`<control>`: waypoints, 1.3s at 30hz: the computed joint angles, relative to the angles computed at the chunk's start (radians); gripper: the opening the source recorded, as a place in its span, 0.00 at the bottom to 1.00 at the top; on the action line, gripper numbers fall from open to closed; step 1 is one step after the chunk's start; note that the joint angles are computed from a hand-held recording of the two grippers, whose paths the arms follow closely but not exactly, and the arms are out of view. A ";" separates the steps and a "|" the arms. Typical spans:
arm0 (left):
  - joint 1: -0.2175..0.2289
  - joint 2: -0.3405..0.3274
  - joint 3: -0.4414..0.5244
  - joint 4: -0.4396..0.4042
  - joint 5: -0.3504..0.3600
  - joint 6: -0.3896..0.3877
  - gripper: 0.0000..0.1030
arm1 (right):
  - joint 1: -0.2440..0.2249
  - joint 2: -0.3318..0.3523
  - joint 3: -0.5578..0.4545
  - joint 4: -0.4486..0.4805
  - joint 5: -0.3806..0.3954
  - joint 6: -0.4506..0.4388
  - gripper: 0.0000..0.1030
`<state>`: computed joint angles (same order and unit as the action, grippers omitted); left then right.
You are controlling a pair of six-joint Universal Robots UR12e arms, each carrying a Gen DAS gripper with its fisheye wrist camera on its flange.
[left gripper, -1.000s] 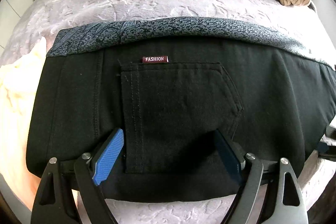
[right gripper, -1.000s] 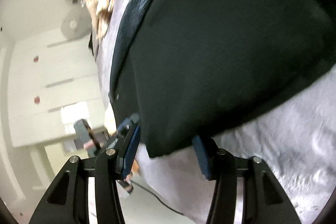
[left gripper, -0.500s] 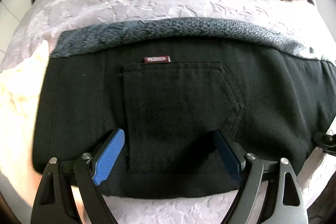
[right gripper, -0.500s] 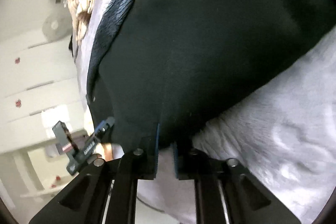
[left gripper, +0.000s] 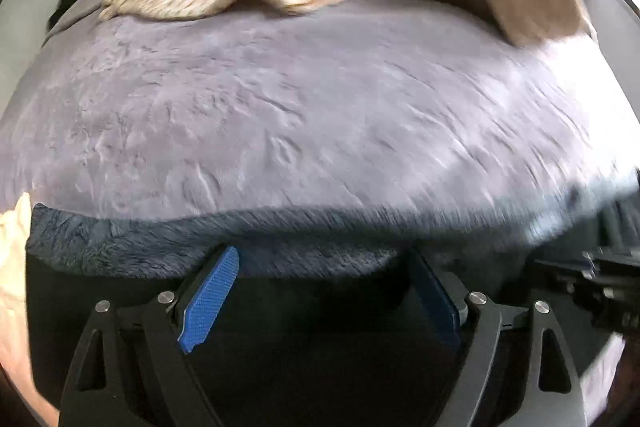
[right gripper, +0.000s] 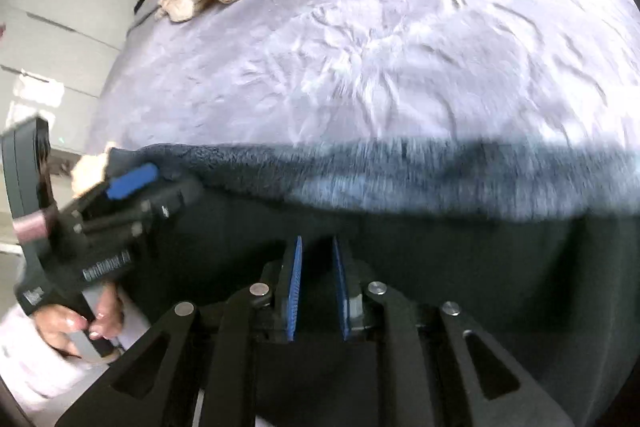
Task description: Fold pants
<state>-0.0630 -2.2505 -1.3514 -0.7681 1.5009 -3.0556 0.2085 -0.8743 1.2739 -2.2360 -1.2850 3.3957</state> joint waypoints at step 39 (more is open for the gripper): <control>-0.114 0.084 -0.032 -0.140 -0.114 0.147 0.75 | -0.232 -0.434 0.577 -0.379 -0.114 0.556 0.50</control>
<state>-0.1771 -2.1668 -1.3832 -0.9079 1.3865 -2.9082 -0.0232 -1.3082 1.8514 -2.6149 -1.3986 3.9515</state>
